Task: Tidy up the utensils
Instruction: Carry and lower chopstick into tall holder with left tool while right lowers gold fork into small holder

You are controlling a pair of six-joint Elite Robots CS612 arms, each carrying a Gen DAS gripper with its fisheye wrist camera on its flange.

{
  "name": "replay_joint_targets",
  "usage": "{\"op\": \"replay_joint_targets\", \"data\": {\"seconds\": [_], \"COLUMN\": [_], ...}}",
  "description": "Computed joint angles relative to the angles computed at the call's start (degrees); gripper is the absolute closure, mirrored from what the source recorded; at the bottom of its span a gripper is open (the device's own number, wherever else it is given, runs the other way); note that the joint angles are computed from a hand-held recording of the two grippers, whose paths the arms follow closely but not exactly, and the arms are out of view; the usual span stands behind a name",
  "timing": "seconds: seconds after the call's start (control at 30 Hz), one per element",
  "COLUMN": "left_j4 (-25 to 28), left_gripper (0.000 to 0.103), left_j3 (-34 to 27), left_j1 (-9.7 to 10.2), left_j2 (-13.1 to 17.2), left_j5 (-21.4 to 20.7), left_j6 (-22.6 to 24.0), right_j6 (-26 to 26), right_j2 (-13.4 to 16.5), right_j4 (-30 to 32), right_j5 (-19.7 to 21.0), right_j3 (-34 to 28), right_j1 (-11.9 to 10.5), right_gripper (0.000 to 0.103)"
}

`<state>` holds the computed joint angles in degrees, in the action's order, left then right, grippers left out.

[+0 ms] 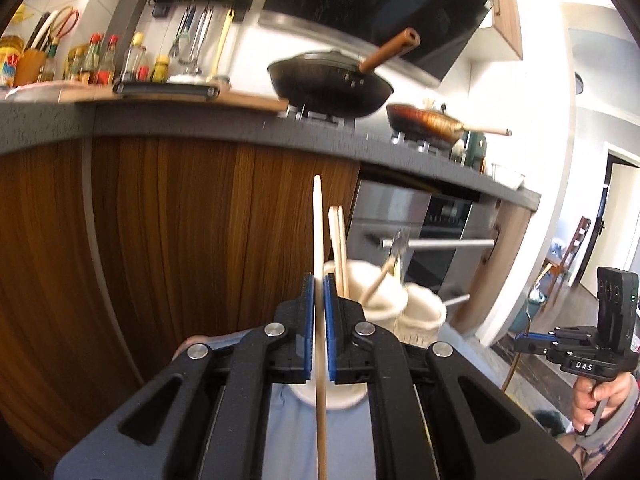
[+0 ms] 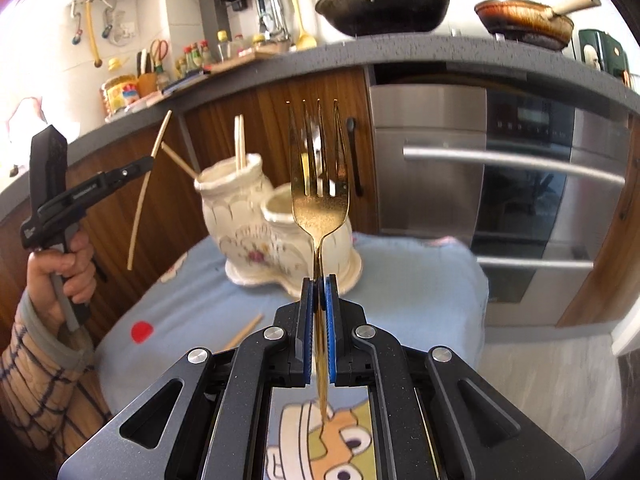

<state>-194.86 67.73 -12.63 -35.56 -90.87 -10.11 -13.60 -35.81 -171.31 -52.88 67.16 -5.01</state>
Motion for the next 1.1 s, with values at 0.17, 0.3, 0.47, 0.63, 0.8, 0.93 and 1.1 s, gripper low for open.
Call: {"op": "replay_joint_targets", "data": {"seconds": [0.17, 0.3, 0.47, 0.63, 0.8, 0.93, 1.1], "left_j4": [-5.55, -7.46, -8.82, -9.25, -9.82, -9.81, -7.09], "left_gripper": [0.098, 0.098, 0.098, 0.098, 0.098, 0.098, 0.098], "left_j3": [-3.20, -6.83, -12.04, -18.19, -23.57, -26.54, -27.88], "left_j1": [0.34, 0.79, 1.56, 1.87, 1.73, 1.19, 1.15], "left_j2": [1.93, 3.50, 5.99, 9.29, 12.57, 14.48, 15.72], "left_j5": [-1.81, -1.66, -2.82, -2.91, -3.56, -2.88, -3.41], "left_j6": [-1.38, -2.57, -5.81, -8.49, -9.66, -7.31, -6.53], "right_j6": [1.96, 4.18, 7.07, 7.48, 7.47, 8.81, 9.36], "right_j2": [0.90, 1.94, 3.75, 5.91, 8.10, 9.39, 10.95], "right_j4": [-3.66, -6.77, -10.23, -9.90, -7.99, -8.05, -6.57], "right_j5": [0.43, 1.89, 4.62, 5.61, 5.03, 4.12, 2.73], "right_j3": [-2.89, -6.25, -11.07, -15.79, -19.74, -22.01, -24.49], "right_j1": [0.33, 0.70, 1.14, 1.90, 2.33, 2.53, 2.96], "right_gripper": [0.096, 0.096, 0.096, 0.096, 0.096, 0.096, 0.096]}}
